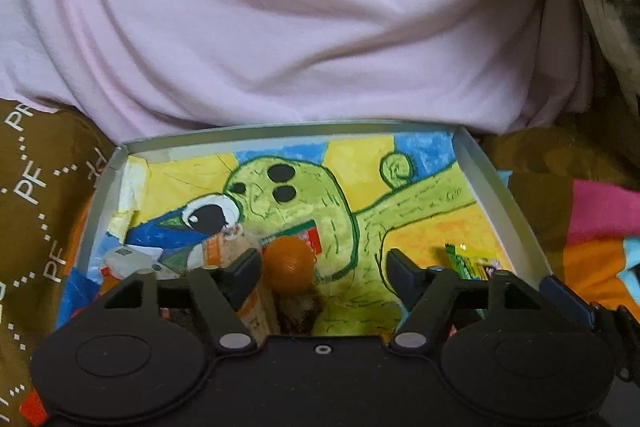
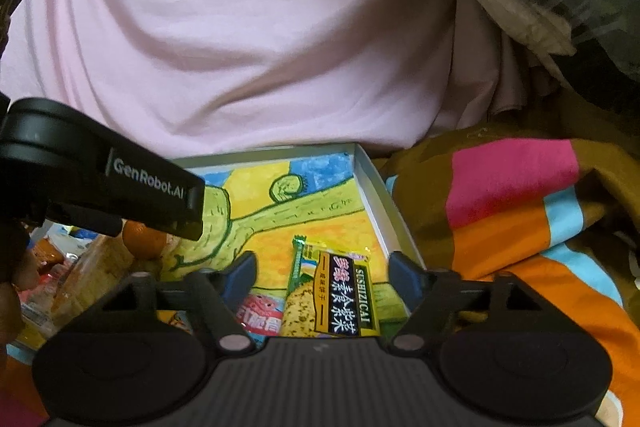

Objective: Organize snacks
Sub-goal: 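Carry the orange and yellow-green packet over the frog tray and lower them inside, then open both tools and withdraw them from the tray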

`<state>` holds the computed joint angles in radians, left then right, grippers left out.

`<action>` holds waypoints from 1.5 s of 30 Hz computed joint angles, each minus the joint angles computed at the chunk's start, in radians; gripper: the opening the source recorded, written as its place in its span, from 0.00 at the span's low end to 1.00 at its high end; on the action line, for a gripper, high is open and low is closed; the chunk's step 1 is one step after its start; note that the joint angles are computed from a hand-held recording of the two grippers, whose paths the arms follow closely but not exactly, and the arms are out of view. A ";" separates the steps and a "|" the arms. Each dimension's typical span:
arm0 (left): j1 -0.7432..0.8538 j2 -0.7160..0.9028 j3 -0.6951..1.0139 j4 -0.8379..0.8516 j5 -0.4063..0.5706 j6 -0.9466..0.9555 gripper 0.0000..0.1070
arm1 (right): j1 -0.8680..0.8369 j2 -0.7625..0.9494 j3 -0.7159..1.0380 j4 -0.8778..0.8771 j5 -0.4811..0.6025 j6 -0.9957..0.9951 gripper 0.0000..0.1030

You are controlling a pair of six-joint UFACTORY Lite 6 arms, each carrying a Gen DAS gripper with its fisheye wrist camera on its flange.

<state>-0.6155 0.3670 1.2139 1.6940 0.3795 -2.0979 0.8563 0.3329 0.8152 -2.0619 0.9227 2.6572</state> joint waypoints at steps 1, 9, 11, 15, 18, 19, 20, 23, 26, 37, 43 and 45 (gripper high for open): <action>-0.003 -0.013 -0.015 0.022 0.012 -0.028 0.77 | 0.002 -0.010 -0.008 -0.008 0.000 0.007 0.82; -0.053 -0.155 -0.166 0.141 0.155 -0.177 0.95 | 0.055 -0.105 -0.070 0.031 0.010 -0.024 0.96; -0.066 -0.194 -0.199 0.130 0.180 -0.169 0.95 | 0.077 -0.139 -0.090 0.048 0.020 -0.026 0.99; -0.087 -0.291 -0.273 0.101 0.218 -0.148 0.95 | 0.135 -0.196 -0.118 0.111 0.061 -0.067 1.00; -0.100 -0.373 -0.333 0.068 0.236 -0.128 0.95 | 0.190 -0.228 -0.123 0.184 0.097 -0.130 1.00; -0.101 -0.397 -0.351 0.059 0.236 -0.120 0.96 | 0.207 -0.234 -0.122 0.203 0.110 -0.148 1.00; -0.103 -0.425 -0.370 0.045 0.238 -0.107 0.96 | 0.224 -0.239 -0.122 0.220 0.123 -0.166 1.00; -0.117 -0.505 -0.425 0.002 0.259 -0.053 0.96 | 0.277 -0.259 -0.117 0.267 0.163 -0.210 1.00; -0.132 -0.580 -0.474 -0.037 0.280 0.002 0.96 | 0.332 -0.278 -0.115 0.303 0.212 -0.229 1.00; -0.219 -0.827 -0.624 -0.191 0.384 0.106 0.96 | 0.492 -0.300 -0.120 0.457 0.363 -0.224 1.00; -0.317 -0.968 -0.713 -0.260 0.486 0.150 0.96 | 0.591 -0.333 -0.136 0.537 0.451 -0.205 1.00; -0.374 -1.016 -0.742 -0.290 0.542 0.161 0.96 | 0.625 -0.341 -0.139 0.558 0.480 -0.203 1.00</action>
